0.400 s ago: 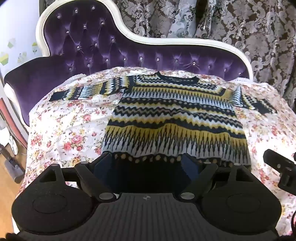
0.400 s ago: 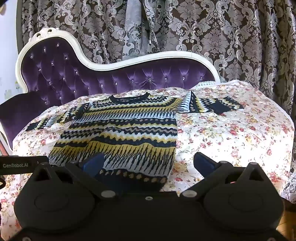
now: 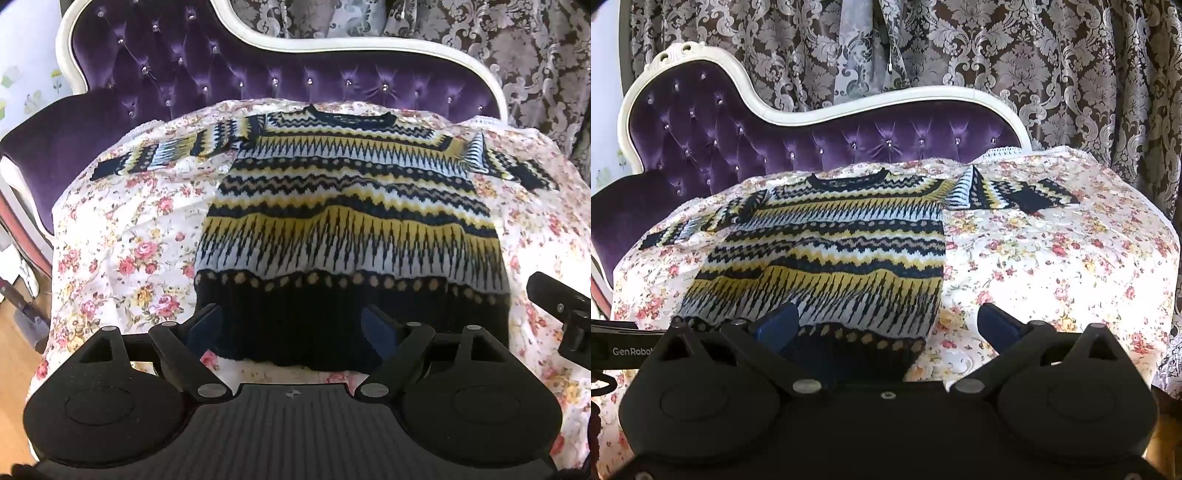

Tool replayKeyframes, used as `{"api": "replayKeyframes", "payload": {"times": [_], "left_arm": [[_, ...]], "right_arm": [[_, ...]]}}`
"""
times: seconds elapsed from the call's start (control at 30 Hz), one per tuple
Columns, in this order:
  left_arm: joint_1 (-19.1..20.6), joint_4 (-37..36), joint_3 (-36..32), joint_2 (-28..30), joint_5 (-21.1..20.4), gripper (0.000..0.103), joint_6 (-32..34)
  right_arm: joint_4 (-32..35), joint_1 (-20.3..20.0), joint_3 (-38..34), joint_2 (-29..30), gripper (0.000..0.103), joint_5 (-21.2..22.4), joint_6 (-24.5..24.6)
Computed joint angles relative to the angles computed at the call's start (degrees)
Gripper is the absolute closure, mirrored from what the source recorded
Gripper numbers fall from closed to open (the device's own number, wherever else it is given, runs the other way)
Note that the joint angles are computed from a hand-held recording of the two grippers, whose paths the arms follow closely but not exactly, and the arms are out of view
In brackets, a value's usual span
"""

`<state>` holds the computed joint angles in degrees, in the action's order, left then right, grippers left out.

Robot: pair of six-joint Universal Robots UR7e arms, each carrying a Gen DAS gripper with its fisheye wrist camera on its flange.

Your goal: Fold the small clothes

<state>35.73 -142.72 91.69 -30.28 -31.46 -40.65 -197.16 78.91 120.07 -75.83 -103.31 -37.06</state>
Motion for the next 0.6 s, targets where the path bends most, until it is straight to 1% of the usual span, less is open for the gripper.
{"api": "replayKeyframes", "payload": {"times": [0.13,0.17,0.23,0.6], "left_arm": [[-0.1,0.0,0.7,-0.2,-0.2,0.021,-0.6],[0.2,1.6,-0.6,-0.2,-0.6,0.021,-0.4],[0.2,2.3,-1.0,-0.1,-0.8,0.021,-0.9],[0.3,2.0,-1.1,0.2,-1.3,0.021,-0.5]], "right_arm": [[0.8,0.1,0.1,-0.1,0.0,-0.6,0.2],[0.9,0.1,0.1,-0.2,0.0,-0.7,0.2],[1.1,0.2,0.1,-0.2,0.0,-0.9,0.3],[1.9,0.3,0.0,-0.2,0.0,-1.3,0.4]]}}
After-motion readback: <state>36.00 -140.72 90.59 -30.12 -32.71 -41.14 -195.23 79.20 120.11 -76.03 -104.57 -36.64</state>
